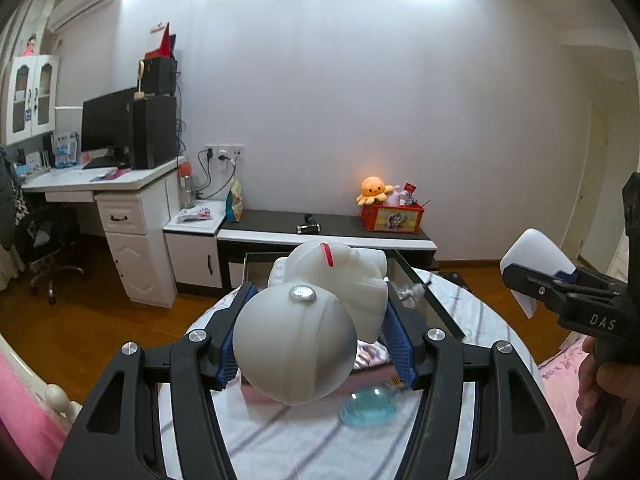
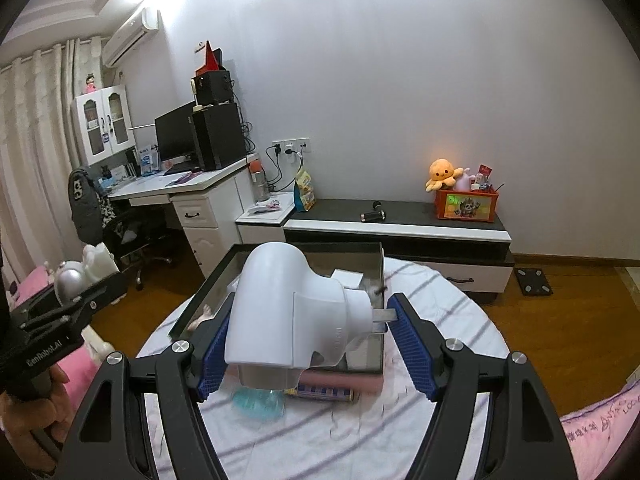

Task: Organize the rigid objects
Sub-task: 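Carry white figurine and white plug adapter into the box and release both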

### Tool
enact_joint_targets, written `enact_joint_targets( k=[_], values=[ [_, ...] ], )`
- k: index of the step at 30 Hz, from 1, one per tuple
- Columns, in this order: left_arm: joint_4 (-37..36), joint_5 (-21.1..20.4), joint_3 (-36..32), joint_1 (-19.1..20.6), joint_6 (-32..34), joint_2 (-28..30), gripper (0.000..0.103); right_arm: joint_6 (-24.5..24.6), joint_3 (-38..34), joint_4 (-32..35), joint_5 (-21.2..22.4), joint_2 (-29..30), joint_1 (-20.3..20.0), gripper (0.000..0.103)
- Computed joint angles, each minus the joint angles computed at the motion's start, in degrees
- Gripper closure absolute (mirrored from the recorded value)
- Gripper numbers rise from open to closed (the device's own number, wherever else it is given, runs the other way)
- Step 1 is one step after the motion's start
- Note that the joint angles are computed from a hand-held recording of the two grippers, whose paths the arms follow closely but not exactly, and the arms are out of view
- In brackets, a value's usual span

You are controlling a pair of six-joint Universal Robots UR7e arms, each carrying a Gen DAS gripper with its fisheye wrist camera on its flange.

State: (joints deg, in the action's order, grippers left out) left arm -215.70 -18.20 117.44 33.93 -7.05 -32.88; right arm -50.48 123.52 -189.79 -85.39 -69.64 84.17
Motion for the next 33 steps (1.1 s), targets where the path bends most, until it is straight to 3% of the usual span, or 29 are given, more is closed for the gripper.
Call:
enact_joint_targets(
  k=[5, 12, 23, 25, 26, 27, 29, 33],
  values=[
    [-1.6, -3.9, -5.2, 5.1, 5.7, 1.0, 0.042, 2.0, -6.8, 1.6, -3.3, 6.2, 2.2, 0.029],
    [-0.2, -7.6, -9.1, 9.4, 7.1, 1.9, 0.042, 2.7, -13.4, 3.6, -7.4, 12.7, 3.4, 0.029],
    [5.5, -10.5, -12.3, 13.3, 5.7, 2.6, 0.042, 3.4, -18.6, 7.2, -10.9, 17.7, 3.6, 0.033],
    [7.8, -10.3, -12.5, 13.4, 5.4, 2.7, 0.041, 3.5, -18.3, 6.6, -10.8, 17.6, 3.4, 0.026],
    [8.3, -9.5, -12.7, 13.2, 5.3, 2.9, 0.032, 3.6, -18.3, 6.1, -11.0, 17.7, 3.3, 0.021],
    [8.3, -8.7, -12.9, 13.1, 5.4, 3.1, 0.014, 3.7, -18.1, 5.9, -10.9, 17.5, 3.2, 0.021],
    [7.0, -7.8, -12.9, 12.7, 5.8, 3.5, 0.000, 3.9, -17.6, 5.6, -11.5, 17.3, 3.3, 0.020],
    [7.5, -6.7, -12.1, 12.1, 4.6, 2.9, 0.000, 4.2, -16.8, 5.3, -12.6, 16.8, 3.3, 0.019]
  ],
)
